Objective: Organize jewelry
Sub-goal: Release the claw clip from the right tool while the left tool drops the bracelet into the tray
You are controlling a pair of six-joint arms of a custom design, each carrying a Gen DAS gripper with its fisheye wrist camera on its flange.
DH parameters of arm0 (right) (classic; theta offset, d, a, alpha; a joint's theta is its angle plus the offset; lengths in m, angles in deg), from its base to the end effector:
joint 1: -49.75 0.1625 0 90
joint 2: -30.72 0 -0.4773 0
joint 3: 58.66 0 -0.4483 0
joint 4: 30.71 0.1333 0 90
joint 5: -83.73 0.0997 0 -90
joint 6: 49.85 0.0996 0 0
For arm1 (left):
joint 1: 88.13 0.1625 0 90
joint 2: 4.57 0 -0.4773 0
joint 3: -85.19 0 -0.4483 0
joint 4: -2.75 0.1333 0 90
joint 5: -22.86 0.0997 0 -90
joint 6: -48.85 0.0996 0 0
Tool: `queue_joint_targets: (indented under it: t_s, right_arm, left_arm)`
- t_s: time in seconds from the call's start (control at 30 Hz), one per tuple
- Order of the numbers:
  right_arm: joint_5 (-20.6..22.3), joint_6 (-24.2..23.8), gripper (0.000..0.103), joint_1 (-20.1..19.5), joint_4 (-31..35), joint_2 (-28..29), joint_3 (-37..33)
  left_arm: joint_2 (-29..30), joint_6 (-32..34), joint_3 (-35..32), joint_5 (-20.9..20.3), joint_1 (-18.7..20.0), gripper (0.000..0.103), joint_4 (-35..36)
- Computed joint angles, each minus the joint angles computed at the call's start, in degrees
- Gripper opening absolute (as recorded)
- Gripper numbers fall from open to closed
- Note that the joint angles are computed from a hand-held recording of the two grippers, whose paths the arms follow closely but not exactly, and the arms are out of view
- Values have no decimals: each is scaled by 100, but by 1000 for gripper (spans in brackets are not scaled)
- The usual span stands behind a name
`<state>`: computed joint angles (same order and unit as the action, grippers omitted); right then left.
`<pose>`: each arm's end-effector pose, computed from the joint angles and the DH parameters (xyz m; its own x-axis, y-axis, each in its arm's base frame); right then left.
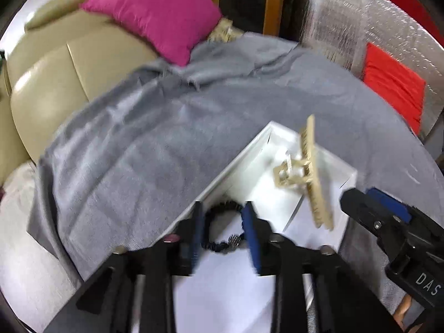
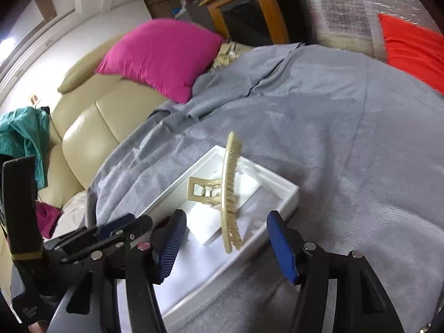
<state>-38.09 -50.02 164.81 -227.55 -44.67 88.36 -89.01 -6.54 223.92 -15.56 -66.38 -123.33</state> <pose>0.2392 -0.3208 0.1872 -0.8975 -0.0867 0.4325 -0.3487 0.7399 -0.5753 -0.2777 -0.3383 0.1836 -0.7278 0.0897 -0.6799 0.4988 0.7496 -0.4350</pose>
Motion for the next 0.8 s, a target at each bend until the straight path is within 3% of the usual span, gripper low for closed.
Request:
queue_joint_targets:
  t_s: [0.07, 0.2, 0.57, 0.8]
  right_arm:
    - [-86, 80, 65, 82, -50, -192, 104]
    - [-417, 204, 65, 361, -88, -599, 268]
    - [-1107, 583, 65, 859, 502, -1825, 576]
    - [-1588, 888, 64, 1112, 1336, -2798, 754]
  left_arm:
    - [-57, -49, 74, 305, -240, 53, 24]
    - [-133, 98, 184, 543, -545, 55, -197]
    - [197, 231, 217, 512, -1064, 56, -621]
    - [529, 209, 178, 373, -1295, 56, -865]
